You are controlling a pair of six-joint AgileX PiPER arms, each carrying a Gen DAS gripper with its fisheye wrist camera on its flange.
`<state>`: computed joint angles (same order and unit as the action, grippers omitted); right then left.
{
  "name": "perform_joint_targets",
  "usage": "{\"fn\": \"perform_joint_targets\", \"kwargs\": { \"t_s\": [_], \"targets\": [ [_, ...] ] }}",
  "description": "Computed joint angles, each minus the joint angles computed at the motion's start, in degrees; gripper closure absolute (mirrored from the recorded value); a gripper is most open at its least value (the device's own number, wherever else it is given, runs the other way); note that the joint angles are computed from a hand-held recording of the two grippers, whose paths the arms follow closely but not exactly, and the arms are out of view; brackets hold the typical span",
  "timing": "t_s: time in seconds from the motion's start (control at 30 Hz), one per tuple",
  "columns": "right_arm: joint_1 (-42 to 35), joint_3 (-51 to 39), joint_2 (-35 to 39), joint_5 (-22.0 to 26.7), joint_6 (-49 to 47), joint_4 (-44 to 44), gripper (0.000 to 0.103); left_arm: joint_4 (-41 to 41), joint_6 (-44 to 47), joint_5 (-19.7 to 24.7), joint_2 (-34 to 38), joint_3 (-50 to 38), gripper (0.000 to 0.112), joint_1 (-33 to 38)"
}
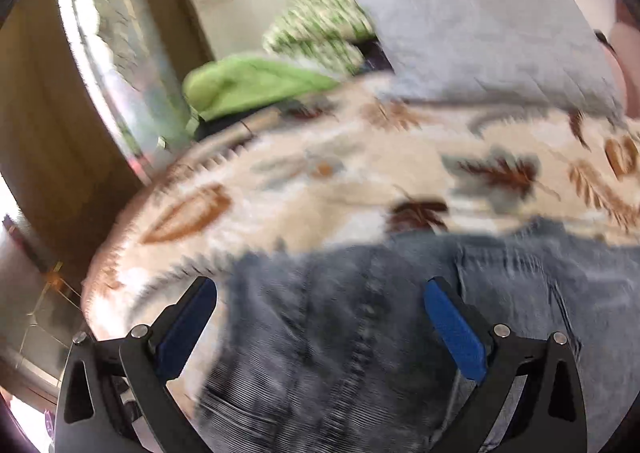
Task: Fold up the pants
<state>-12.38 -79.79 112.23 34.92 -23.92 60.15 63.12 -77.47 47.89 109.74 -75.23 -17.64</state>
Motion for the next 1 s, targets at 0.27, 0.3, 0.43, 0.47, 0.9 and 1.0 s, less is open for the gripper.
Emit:
{"fn": "perform_joint_targets", "kwargs": {
  "t_s": [0.27,0.3,0.43,0.47,0.9,1.0],
  "targets": [
    [-3.6,9.0,-2.8,0.4,3.2,2.8,0.033,15.1,-9.0,-9.3,-6.6,9.5,0.009,-5.5],
    [-4.6,10.6,-3.5,1.2,1.0,5.5,0.033,14.9,-7.4,-12.2,-7.0,10.1,0.009,-6.0],
    [-4.6,13.8,-5.8,-1.7,5.1,1.9,0.033,5.8,4.3,-20.6,-6.8,9.9,0.009,-7.3],
    [-4.6,15.0,-6.4,-2.4,5.1,2.1,0.033,4.9,5.5,-20.4,-6.3,9.4,0.009,-8.1],
    [-1.9,17.1,-4.3,-8.6,-1.8,8.2,0.033,-9.2,17.2,-22.5,-4.4,6.6,0.009,-5.7],
    [-1.3,18.7,-4.1,-11.3,-10.8,17.8,0.033,-12.6,19.6,-23.0,-4.1,6.1,0.009,-5.1]
  ]
}}
